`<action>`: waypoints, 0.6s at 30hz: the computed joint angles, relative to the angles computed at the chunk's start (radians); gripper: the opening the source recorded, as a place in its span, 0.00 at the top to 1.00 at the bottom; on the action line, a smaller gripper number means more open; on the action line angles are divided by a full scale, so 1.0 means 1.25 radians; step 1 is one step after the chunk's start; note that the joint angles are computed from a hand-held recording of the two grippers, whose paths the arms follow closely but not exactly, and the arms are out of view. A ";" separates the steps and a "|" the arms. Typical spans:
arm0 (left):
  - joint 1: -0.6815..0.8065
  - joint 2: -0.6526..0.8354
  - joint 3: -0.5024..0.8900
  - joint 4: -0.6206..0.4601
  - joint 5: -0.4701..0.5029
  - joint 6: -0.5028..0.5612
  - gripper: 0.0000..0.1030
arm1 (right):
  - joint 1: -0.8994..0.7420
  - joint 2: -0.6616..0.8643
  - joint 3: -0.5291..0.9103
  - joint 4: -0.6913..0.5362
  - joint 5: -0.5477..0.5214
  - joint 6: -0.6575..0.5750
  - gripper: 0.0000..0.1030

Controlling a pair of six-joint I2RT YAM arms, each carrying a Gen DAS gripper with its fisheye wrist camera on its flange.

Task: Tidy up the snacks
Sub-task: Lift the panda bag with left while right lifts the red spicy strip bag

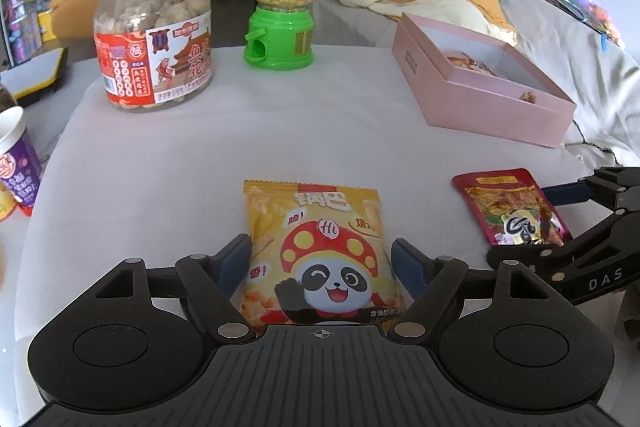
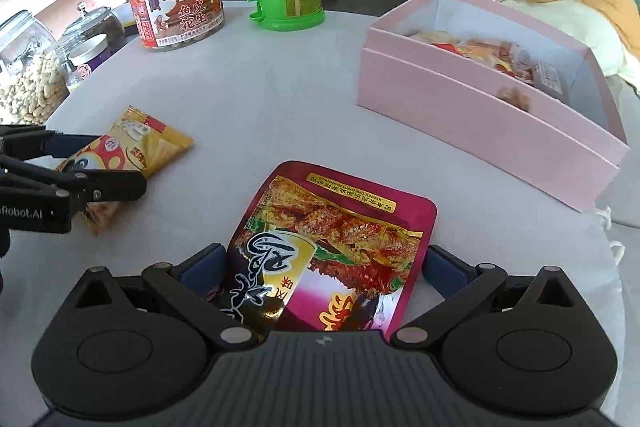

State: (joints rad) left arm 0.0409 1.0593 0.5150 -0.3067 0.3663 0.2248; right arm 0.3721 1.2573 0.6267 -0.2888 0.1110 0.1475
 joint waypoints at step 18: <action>0.006 -0.095 -0.014 -0.081 0.096 -0.041 0.29 | -0.045 -0.195 0.014 -0.168 -0.065 0.007 0.34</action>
